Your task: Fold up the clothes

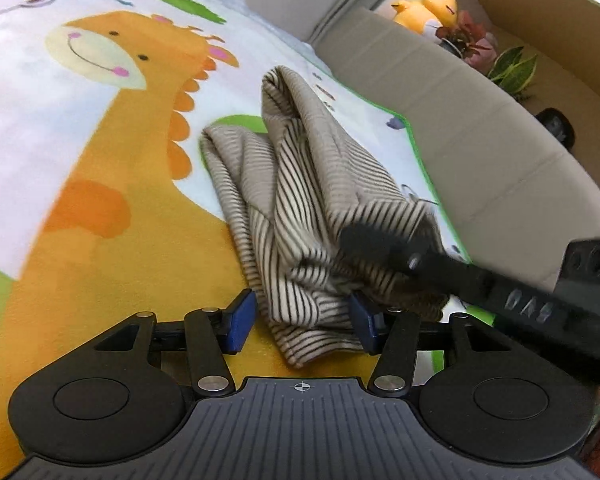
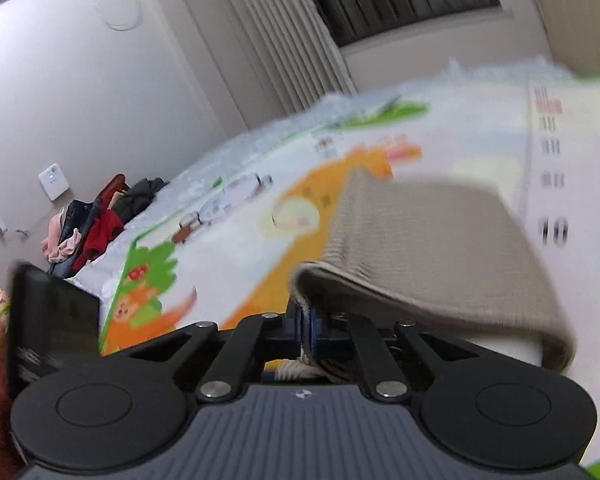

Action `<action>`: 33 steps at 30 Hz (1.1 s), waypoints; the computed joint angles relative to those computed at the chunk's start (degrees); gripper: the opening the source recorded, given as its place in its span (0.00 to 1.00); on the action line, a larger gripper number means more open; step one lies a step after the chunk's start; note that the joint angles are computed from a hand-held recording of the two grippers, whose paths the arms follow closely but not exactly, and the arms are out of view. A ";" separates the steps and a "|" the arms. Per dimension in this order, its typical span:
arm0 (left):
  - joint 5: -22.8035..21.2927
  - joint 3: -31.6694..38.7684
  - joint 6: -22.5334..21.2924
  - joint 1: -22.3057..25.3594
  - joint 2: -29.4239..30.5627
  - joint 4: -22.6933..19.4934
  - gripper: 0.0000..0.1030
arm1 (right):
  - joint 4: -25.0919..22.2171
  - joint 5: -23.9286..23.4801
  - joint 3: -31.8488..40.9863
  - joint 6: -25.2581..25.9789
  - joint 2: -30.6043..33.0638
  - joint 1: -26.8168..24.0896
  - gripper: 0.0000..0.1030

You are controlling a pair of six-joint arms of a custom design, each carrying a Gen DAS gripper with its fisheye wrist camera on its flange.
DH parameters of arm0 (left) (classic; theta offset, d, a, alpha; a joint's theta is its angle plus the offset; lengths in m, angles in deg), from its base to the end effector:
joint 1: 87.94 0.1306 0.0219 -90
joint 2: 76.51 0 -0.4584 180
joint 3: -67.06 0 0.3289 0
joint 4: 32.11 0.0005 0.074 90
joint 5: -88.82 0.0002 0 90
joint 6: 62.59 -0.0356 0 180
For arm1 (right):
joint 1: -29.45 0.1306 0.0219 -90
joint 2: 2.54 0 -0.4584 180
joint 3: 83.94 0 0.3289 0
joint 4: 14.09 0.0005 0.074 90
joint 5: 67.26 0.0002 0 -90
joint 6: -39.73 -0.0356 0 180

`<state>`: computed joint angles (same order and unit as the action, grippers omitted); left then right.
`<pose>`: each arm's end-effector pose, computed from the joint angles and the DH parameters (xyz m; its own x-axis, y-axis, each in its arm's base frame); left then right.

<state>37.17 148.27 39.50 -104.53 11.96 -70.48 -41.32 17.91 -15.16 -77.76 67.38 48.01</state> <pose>0.3837 -0.1379 0.4743 -0.8039 0.0681 -0.5909 0.4821 0.6565 -0.5802 0.2737 0.0945 0.5024 -0.5784 0.2910 -0.7621 -0.1357 0.8869 0.4416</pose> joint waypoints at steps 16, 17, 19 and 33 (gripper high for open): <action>-13.65 5.92 4.88 -5.25 2.45 2.36 0.76 | -0.90 3.67 -3.08 3.05 -2.07 4.05 0.04; -14.47 5.11 6.08 -5.67 2.30 4.02 0.76 | -1.73 3.80 -2.54 3.78 -1.85 4.12 0.04; -16.32 3.27 8.47 -6.51 1.88 7.43 0.76 | -3.40 4.08 -1.46 5.22 -1.41 4.25 0.04; -19.39 -1.59 14.71 -8.16 0.61 14.38 0.78 | -9.14 4.72 2.31 10.10 0.35 4.73 0.04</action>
<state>17.79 146.68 54.21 -112.69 12.57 -56.10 -50.46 22.63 -12.85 -67.66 67.73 52.74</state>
